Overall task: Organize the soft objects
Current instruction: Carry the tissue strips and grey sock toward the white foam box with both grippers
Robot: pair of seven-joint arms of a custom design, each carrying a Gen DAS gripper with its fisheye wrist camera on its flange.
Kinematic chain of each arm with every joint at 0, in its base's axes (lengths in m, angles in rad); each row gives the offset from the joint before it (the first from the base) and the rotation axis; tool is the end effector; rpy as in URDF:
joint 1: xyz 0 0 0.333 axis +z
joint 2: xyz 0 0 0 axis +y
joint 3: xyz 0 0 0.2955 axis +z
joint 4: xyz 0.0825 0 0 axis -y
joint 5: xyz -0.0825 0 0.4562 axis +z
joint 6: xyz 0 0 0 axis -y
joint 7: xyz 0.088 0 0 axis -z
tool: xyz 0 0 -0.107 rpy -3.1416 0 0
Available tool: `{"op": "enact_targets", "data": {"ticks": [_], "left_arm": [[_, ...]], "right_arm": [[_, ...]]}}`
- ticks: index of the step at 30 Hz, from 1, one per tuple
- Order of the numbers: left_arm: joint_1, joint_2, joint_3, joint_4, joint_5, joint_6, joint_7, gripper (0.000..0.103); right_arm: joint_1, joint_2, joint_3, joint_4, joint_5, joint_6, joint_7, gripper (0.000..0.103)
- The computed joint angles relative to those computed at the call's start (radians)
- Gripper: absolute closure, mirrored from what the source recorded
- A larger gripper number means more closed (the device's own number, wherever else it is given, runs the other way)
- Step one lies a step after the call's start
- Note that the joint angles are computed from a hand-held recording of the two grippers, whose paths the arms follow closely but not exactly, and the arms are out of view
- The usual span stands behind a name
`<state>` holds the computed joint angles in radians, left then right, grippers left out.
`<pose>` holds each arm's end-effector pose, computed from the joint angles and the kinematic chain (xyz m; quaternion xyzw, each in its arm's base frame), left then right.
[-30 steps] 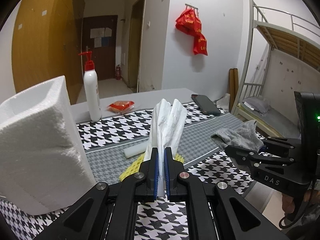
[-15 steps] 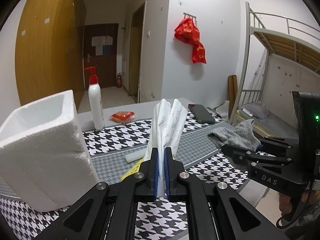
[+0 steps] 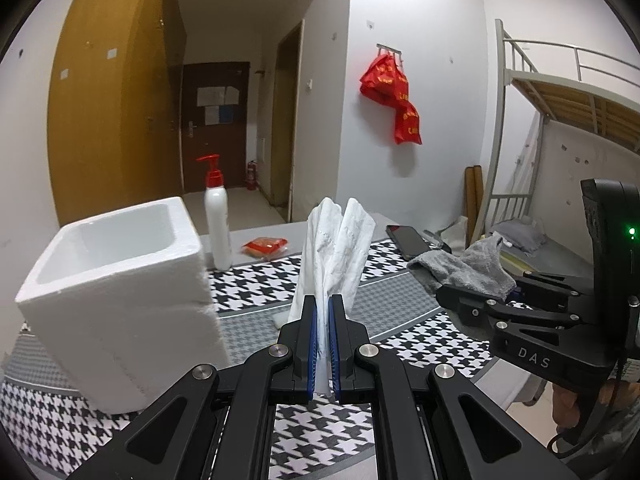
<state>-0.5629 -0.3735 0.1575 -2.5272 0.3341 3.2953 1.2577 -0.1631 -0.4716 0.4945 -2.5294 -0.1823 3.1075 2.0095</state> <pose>0.4716 -0.2359 0.4862 -0.4559 0.7098 -0.4708 0.2581 0.4906 0.1942 0.4821 -0.6604 0.5716 -0.3200 0.3670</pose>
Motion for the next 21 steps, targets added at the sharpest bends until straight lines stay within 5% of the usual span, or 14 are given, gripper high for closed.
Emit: {"op": "enact_targets", "data": {"ticks": [9, 21], "left_arm": [[0.105, -0.051, -0.058, -0.05, 0.005, 0.024, -0.052, 0.097], [0.165, -0.132, -0.032, -0.124, 0.028, 0.037, -0.101, 0.097]], "right_arm": [[0.004, 0.028, 0.022, 0.034, -0.007, 0.016, -0.009, 0.075], [-0.043, 0.101, 0.112, 0.112, -0.043, 0.039, 0.025, 0.075]]}}
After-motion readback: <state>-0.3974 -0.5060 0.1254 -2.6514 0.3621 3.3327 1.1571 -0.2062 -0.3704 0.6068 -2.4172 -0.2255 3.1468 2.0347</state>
